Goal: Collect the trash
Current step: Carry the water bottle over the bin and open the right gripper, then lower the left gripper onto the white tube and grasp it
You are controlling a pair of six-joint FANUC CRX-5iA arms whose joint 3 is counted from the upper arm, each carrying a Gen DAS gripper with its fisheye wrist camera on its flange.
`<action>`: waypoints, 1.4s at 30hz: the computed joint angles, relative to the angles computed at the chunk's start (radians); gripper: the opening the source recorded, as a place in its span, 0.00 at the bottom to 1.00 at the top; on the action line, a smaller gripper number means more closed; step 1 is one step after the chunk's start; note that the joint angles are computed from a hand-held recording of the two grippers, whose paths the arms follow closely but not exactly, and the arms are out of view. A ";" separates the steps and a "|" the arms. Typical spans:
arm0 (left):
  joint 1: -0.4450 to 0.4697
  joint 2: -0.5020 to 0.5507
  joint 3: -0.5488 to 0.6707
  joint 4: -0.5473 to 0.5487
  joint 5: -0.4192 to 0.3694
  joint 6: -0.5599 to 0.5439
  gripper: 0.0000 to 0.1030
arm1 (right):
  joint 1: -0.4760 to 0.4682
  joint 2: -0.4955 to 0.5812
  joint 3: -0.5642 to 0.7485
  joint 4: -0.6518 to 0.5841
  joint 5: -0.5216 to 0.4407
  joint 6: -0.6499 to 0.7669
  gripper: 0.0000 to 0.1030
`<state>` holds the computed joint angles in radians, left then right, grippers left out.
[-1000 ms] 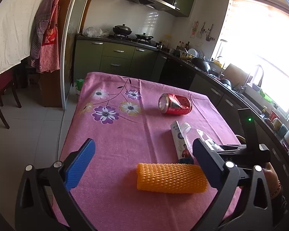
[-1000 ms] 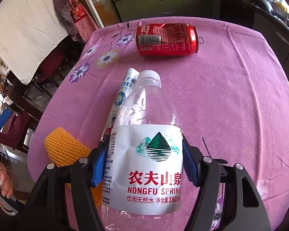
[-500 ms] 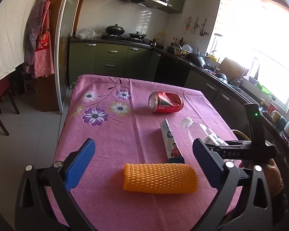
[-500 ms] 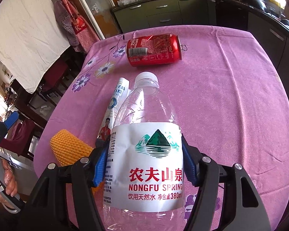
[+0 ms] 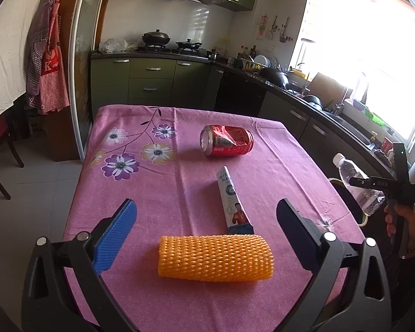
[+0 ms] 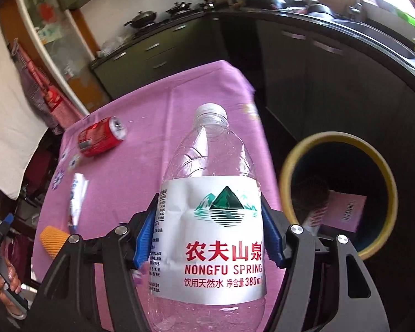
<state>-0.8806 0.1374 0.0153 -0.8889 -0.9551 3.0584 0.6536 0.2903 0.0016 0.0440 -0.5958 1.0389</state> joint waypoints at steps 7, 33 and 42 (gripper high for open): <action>0.022 0.052 0.054 0.048 0.032 -0.068 0.93 | -0.132 0.025 -0.036 0.067 -0.024 -0.126 0.63; 0.244 0.290 0.238 0.479 0.069 -0.457 0.93 | -0.129 -0.222 -0.568 0.830 0.414 -0.918 0.85; 0.302 0.379 0.301 0.582 0.006 -0.496 0.62 | -0.155 -0.268 -0.615 0.823 0.504 -0.898 0.87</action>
<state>-0.5789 0.5163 0.3163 -0.3071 -0.9487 2.5620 0.4984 0.0220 -0.6133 0.8672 -0.0921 0.1413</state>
